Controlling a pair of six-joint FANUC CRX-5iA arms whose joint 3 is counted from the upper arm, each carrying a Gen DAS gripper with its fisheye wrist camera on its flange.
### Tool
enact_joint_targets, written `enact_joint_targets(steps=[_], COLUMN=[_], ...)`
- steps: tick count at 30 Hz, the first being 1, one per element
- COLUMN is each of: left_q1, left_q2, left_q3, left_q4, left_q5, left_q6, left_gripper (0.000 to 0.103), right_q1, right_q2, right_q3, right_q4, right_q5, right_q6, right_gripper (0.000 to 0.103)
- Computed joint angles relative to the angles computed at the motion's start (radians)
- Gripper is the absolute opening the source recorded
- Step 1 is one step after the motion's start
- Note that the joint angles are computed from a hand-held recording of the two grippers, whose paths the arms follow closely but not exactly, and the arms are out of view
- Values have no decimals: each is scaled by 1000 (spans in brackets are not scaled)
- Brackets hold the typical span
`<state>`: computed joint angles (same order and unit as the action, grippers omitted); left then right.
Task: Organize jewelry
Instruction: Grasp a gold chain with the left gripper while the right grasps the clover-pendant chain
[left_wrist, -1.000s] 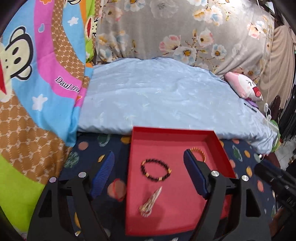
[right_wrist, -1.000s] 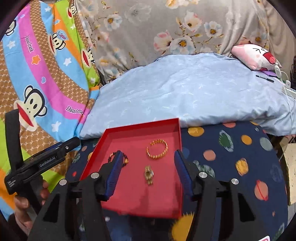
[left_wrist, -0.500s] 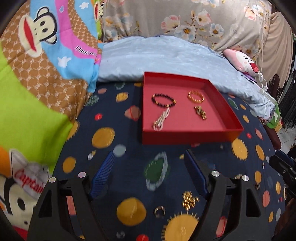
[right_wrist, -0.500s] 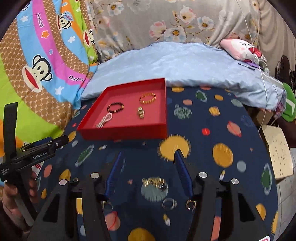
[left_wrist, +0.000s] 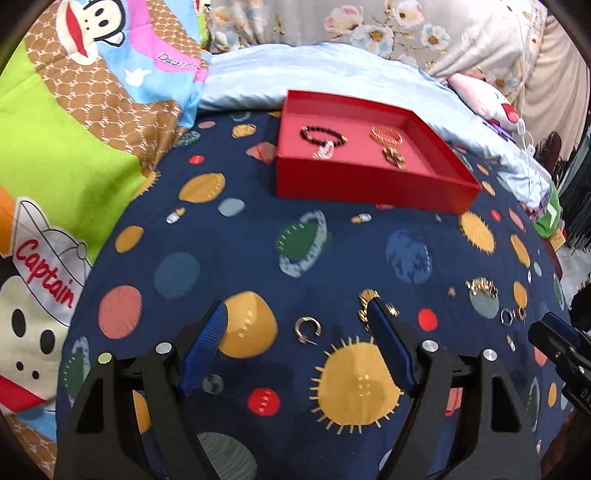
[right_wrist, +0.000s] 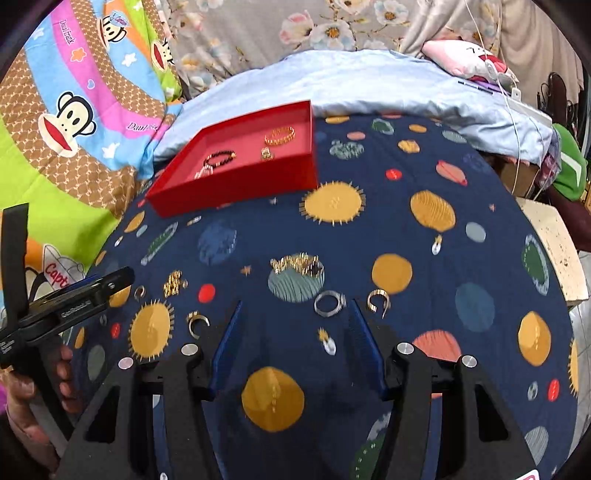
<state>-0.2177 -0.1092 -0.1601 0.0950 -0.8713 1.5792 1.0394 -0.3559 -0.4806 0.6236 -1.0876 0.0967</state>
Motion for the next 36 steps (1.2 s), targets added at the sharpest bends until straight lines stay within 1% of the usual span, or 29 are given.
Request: enact_joint_targets(steps=[4,6,8,10,15,17,18,19,21,23,24,26,30,36], left_q1=[-21,-34,-43,-54,-80,-81,-79,-87,-96,-90,-84,-73,-65,-40], left_q2=[17,29,36,41,67,82,90,86,88,87,89,85,64,21], left_q3=[3,10,13,19,37,38,38,36,42,35,30,20,4,-18], left_q4=[-3,-13,-9,-15,-24,-2,12,-12,-34,-8,18,53,76,130], left_q5=[1,3,7,13,18,15,12,28,29,33,33,34,43,55], left_q6=[3,6,-3,-1,-7,-31,-43,-28,-22,-49,-69,-89,-99,-128], left_gripper=[75,73,69,68,57,46,43,41,32,12,8,7,7,7], right_q1=[6,5,1,-6,-22,-25,-27,-29,-35,-42,-47,-57,-93,-159], right_q2=[-6,-6,-5,-5,-4,-6,-6,-6,-5,-2,1,11,40,89], right_q3=[-10,-11,-13,-12,-14,-16,-17,-16,-17,-17,-16,-11,6,39], right_q4=[-12,-16,-16,-19,-30,-32,-34,-36,-38,-44,-47,-49,-61,-105], right_q5=[8,13,17,23,34,37,39,40,42,48,52,60,88,141], right_q6=[-5,-6,-9,-5,1,2,3,5,10,15,22,37,82,153], right_gripper=[57,57,57,57,57,57,57,57,57,57,57,57,57,50])
